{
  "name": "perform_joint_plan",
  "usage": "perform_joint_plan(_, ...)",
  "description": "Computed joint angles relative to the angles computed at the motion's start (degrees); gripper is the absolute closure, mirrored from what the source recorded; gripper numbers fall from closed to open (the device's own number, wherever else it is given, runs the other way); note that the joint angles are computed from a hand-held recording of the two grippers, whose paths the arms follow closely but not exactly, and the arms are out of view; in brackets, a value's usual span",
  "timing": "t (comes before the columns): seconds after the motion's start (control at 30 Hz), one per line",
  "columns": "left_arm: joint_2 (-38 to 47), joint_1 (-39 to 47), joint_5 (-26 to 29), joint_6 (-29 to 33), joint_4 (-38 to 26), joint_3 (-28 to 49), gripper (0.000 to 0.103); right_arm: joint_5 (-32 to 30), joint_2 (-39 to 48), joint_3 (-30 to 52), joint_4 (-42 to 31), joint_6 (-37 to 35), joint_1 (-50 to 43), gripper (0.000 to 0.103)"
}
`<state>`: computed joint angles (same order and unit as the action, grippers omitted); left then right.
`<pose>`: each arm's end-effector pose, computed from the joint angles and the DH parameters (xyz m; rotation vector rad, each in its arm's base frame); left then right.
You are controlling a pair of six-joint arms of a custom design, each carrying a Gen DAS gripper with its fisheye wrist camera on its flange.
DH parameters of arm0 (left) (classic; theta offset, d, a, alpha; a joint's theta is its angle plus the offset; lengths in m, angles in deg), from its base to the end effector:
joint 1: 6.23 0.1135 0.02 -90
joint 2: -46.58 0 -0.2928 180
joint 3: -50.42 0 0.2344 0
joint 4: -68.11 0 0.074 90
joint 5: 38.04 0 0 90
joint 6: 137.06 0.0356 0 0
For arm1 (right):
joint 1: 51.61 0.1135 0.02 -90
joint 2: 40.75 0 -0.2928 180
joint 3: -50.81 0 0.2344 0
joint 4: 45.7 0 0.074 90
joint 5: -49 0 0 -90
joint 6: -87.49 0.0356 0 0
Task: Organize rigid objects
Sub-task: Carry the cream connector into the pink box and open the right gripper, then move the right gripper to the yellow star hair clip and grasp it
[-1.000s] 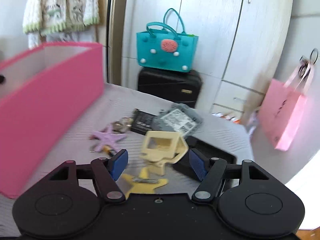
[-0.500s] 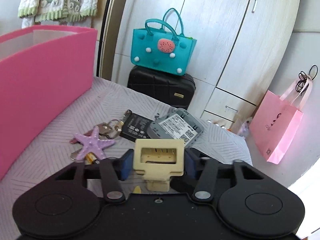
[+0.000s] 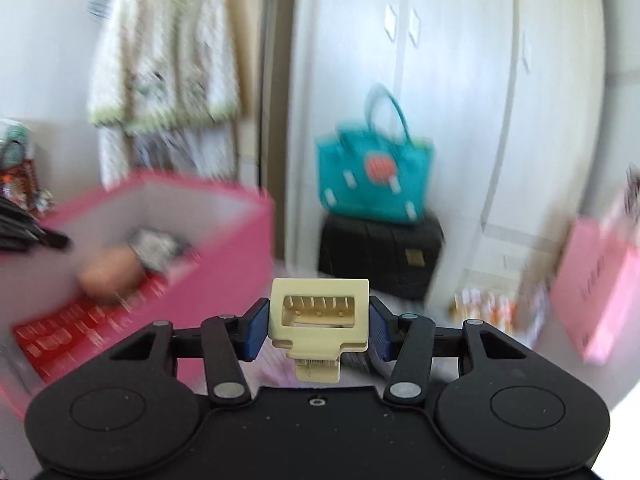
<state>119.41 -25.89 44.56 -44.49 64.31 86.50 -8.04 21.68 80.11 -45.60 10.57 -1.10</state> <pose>0.1941 -0.0645 0.1819 0.3714 2.2409 -0.0102 0.1217 0.1172 0.1883 -0.3411 2.0179 0.0696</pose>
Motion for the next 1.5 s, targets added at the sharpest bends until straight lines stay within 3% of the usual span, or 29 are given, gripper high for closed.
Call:
perform_joint_plan(0.1, 0.2, 0.0, 0.1, -0.1, 0.2, 0.0, 0.095, -0.4, 0.0, 3.9, -0.8, -2.8, 4.9, 0.047)
perform_joint_plan(0.3, 0.3, -0.2, -0.1, 0.0, 0.4, -0.1, 0.095, -19.8, 8.7, 14.8, -4.6, -8.2, 0.6, 0.047)
perform_joint_plan(0.37, 0.2, -0.1, 0.0, 0.0, 0.2, 0.1, 0.095, -23.1, 13.7, 19.0, -7.1, -9.5, -0.6, 0.047)
perform_joint_plan(0.5, 0.8, -1.3, -1.5, -1.3, -0.8, 1.0, 0.095, -23.7, 24.6, 30.9, -17.3, -7.1, -0.4, 0.047)
perform_joint_plan(0.57, 1.0, -2.2, -2.6, -1.3, -0.9, 1.3, 0.095, -26.8, 28.6, 36.1, -22.8, -8.9, -0.3, 0.047)
perform_joint_plan(0.63, 0.7, -1.6, -2.0, -1.1, -1.0, 1.0, 0.095, -26.1, 33.0, 41.2, -28.0, -11.7, 0.7, 0.047)
perform_joint_plan(0.97, 0.6, -1.9, -2.5, -0.7, -0.4, 0.5, 0.095, -31.6, 45.0, 53.8, -40.7, -15.8, -5.2, 0.047)
perform_joint_plan(1.1, 0.5, -1.6, -2.3, -0.3, -0.1, 0.2, 0.095, -29.9, 49.0, 59.7, -45.3, -15.7, -6.6, 0.047)
perform_joint_plan(1.23, 0.5, -1.4, -2.1, -0.2, 0.2, -0.1, 0.095, -25.0, 48.2, 58.0, -40.2, -16.1, -6.7, 0.039)
perform_joint_plan(1.33, 0.5, -1.3, -2.1, 0.2, 0.2, -0.1, 0.095, -29.3, 43.6, 53.0, -35.8, -15.3, -7.8, 0.031)
perform_joint_plan(1.5, 0.5, -1.3, -2.1, 0.1, 0.4, -0.2, 0.095, -32.8, 31.4, 41.4, -28.9, -12.1, -9.0, 0.031)
